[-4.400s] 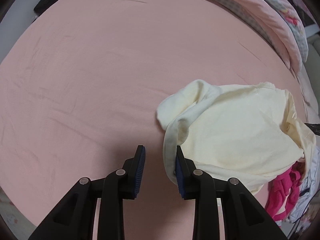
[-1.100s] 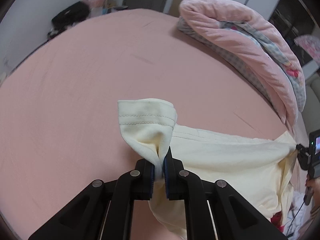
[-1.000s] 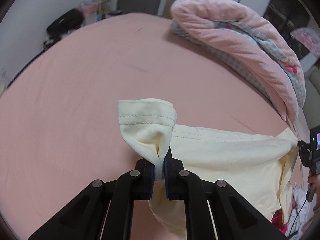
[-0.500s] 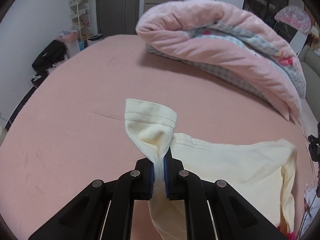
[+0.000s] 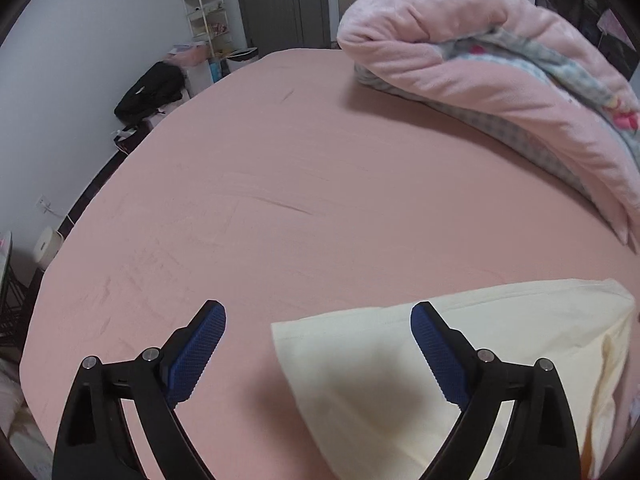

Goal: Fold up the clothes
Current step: 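Lay the yellow garment flat and open both grippers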

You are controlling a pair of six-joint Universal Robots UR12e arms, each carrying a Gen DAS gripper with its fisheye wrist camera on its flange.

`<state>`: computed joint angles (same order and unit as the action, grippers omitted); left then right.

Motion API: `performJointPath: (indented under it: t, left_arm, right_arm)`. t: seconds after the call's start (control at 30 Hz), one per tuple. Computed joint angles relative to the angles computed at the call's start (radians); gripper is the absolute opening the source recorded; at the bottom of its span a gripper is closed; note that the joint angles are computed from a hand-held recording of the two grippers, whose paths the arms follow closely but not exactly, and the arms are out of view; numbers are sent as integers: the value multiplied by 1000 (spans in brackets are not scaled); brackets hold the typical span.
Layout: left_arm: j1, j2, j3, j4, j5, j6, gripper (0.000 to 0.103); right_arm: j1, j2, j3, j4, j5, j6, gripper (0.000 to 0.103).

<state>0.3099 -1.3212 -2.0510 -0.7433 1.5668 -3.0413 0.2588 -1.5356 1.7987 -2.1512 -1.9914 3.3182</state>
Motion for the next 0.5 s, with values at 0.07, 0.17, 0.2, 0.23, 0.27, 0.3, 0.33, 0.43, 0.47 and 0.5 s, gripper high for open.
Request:
performJointPath:
  t: [0.07, 0.17, 0.2, 0.23, 0.27, 0.3, 0.33, 0.43, 0.47, 0.5]
  left_arm:
    - [19, 30, -6, -12, -19, 12, 95]
    - [50, 81, -23, -45, -59, 43, 95]
    - [60, 94, -28, -56, -77, 53, 95]
    - [64, 104, -31, -63, -91, 57, 95]
    - [82, 131, -42, -77, -111, 69, 95]
    - [99, 156, -52, -91, -130, 82, 95]
    - [113, 175, -60, -100, -144, 91, 95]
    - [136, 215, -69, -144, -185, 106, 95]
    - [148, 230, -73, -158, -203, 113, 95]
    - [156, 244, -77, -168, -220, 119, 95]
  right_arm:
    - [11, -14, 4, -4, 15, -13, 60]
    - [35, -31, 1, 4, 15, -38, 60]
    - [47, -34, -5, 15, 0, -48, 60]
    - [58, -37, -10, 21, -11, -60, 60]
    - [67, -42, -14, 24, -17, -72, 60]
    - [77, -47, -17, 28, -25, -81, 60]
    - [86, -52, -20, 32, -33, -90, 60]
    - [108, -66, -38, 67, -41, -89, 60]
    - [112, -73, -43, 70, -33, -88, 60]
    - [114, -77, -49, 75, -30, -87, 60]
